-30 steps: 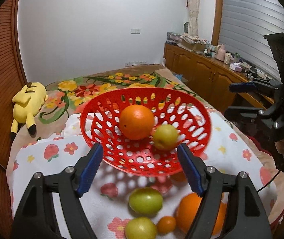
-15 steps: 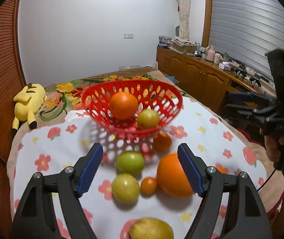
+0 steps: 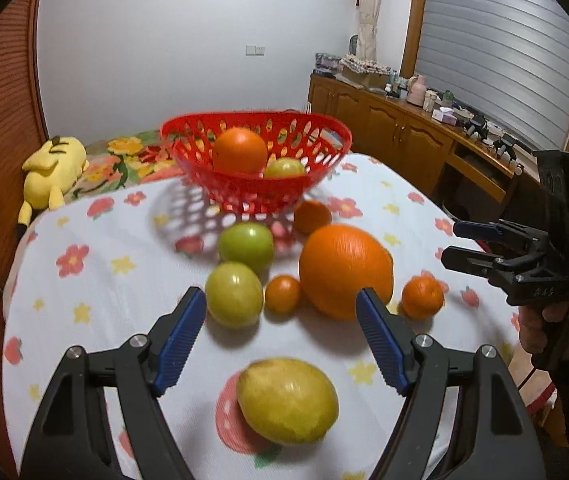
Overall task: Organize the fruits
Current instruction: 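Grasp a yellow pomelo with the left tool while the right tool grasps a mandarin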
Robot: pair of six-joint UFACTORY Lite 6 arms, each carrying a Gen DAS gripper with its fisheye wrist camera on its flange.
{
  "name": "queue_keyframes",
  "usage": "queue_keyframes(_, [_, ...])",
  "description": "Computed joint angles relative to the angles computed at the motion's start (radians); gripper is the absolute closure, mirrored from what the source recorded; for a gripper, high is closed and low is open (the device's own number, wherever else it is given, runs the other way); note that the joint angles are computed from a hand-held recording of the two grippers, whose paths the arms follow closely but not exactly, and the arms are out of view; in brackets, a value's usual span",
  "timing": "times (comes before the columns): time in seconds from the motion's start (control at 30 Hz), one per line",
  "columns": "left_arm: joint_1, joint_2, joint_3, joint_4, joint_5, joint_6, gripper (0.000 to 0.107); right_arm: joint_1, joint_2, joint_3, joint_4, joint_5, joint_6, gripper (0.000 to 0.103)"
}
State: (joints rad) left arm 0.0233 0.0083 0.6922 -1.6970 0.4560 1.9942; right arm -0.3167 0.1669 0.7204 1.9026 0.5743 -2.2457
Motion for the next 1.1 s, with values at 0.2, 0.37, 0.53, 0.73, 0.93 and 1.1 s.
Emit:
queue_keyframes(0.2, [0.010, 0.040, -0.047, -0.068, 0.010, 0.075, 0.029, 0.039, 0.055, -0.055, 0.113, 0.003, -0.153, 0.021])
queue_keyframes(0.37, [0.016, 0.089, -0.064, -0.135, 0.010, 0.143, 0.029, 0.052, 0.105, -0.067, 0.181, 0.010, -0.237, 0.032])
queue_keyframes(0.53, [0.026, 0.096, -0.084, -0.152, 0.012, 0.160, 0.029, 0.059, 0.124, -0.071, 0.213, 0.006, -0.270, 0.042])
queue_keyframes(0.73, [0.038, 0.104, -0.103, -0.160, 0.026, 0.169, 0.029, 0.068, 0.139, -0.080, 0.264, 0.018, -0.323, 0.049])
queue_keyframes(0.93, [0.021, 0.120, -0.106, -0.181, 0.012, 0.178, 0.029, 0.064, 0.150, -0.077, 0.240, 0.031, -0.312, 0.053])
queue_keyframes(1.1, [0.008, 0.150, -0.098, -0.202, -0.004, 0.182, 0.029, 0.067, 0.152, -0.074, 0.238, 0.031, -0.309, 0.054])
